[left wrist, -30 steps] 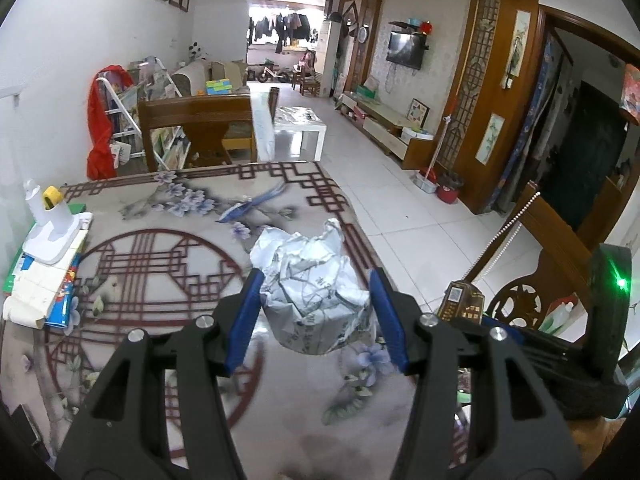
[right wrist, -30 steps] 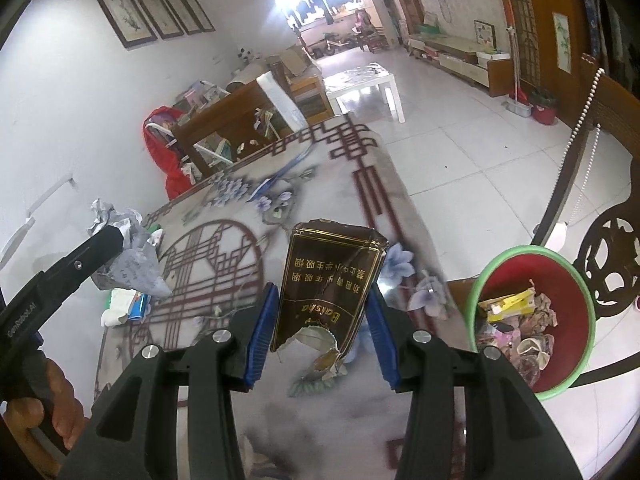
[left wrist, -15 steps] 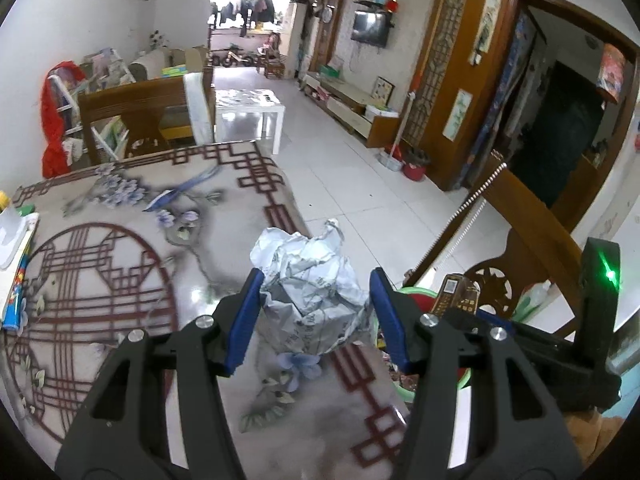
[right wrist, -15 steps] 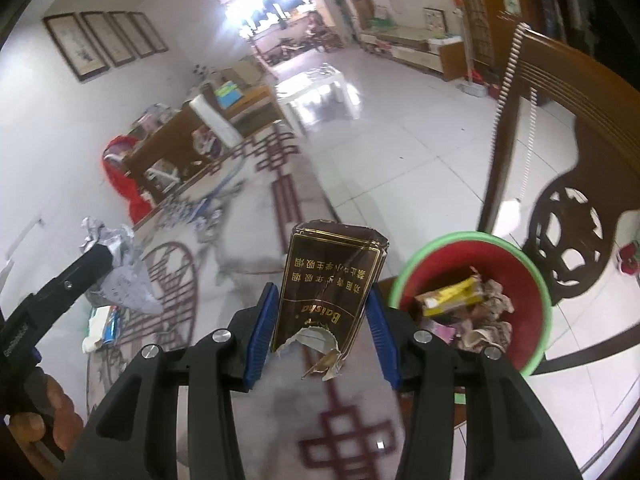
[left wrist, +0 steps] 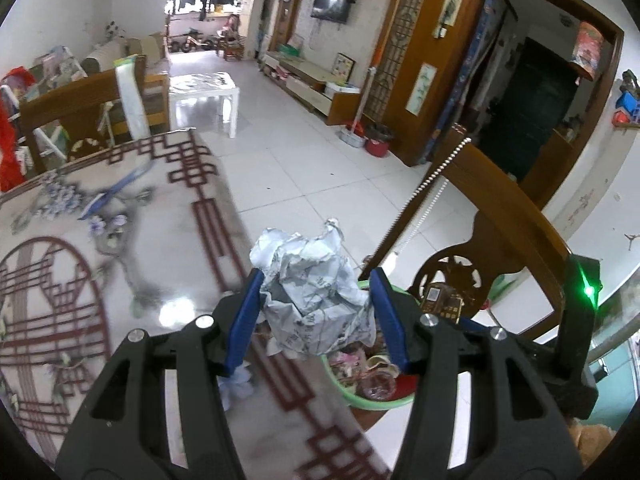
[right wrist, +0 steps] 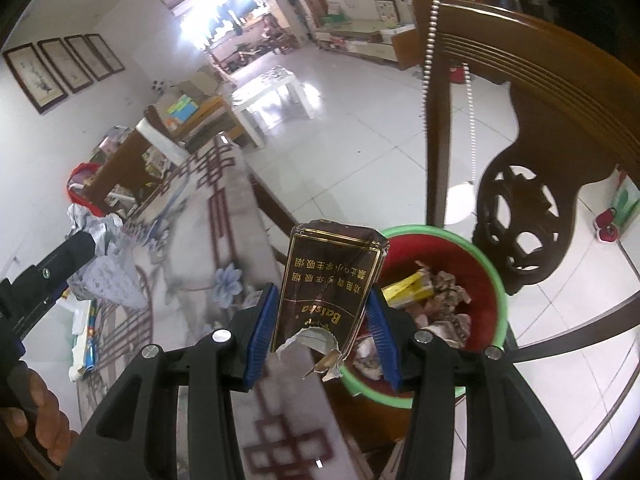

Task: Collect trash
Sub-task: 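Carry the paper ball and cigarette box over the red bucket and open both tools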

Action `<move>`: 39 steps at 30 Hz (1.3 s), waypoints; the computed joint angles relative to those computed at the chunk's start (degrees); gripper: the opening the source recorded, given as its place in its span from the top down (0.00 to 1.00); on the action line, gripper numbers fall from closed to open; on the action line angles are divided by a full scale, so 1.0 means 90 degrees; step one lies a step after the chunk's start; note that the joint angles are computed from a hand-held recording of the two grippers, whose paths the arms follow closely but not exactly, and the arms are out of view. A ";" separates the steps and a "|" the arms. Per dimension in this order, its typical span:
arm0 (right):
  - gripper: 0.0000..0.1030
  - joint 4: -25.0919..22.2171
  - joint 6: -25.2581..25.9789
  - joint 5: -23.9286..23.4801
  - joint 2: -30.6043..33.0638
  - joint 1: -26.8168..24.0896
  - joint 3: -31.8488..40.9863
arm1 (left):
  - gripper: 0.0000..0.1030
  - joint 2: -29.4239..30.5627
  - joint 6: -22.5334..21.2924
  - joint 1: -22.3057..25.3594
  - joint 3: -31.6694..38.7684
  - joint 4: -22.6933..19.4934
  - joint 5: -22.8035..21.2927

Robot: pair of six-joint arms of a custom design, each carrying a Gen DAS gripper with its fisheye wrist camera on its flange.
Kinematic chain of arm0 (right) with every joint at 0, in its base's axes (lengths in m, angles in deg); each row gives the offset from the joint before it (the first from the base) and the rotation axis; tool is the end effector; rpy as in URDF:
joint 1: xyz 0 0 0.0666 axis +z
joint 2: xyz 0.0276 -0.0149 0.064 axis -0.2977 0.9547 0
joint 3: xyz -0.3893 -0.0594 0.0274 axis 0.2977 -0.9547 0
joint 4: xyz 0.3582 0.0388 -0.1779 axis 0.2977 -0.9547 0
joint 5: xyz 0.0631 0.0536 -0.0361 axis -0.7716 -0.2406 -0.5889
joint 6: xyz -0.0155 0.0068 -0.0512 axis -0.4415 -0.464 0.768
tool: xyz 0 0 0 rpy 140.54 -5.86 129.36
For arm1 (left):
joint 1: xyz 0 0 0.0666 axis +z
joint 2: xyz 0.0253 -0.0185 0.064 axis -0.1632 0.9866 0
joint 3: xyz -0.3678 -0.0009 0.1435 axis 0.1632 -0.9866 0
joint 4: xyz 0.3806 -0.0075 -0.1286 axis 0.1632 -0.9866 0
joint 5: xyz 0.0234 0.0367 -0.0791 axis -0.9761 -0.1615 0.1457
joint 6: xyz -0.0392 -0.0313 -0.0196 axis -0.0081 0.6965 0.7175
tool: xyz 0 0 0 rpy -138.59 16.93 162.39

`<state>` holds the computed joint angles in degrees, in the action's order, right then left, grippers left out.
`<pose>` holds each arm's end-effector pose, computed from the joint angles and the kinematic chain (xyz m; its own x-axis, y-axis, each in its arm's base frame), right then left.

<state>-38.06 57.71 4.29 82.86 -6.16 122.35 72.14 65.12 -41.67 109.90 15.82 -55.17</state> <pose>0.4426 0.0955 0.5216 -0.8429 0.1446 -0.5183 -0.0697 0.9258 0.3716 0.4255 -0.2607 0.5708 -0.7151 -0.0981 -0.6921 0.0709 0.9748 -0.2114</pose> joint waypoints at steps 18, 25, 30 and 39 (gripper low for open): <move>0.56 -0.0250 -0.0111 0.0405 0.0098 -0.0585 -0.0178 | 0.49 0.1148 -0.0513 -0.0260 0.0959 -0.0166 0.0857; 0.54 -0.0319 -0.0196 0.0503 0.0142 -0.0614 -0.0204 | 0.43 0.1162 -0.0603 -0.0291 0.0950 -0.0039 0.0921; 0.42 -0.0284 -0.0285 0.0671 0.0109 -0.0649 -0.0217 | 0.27 0.1106 -0.0582 -0.0291 0.0860 0.0163 0.0884; 0.36 -0.0135 -0.0342 0.0844 -0.0010 -0.0523 -0.0226 | 0.12 0.0786 -0.0882 -0.0325 0.0688 0.0373 0.0235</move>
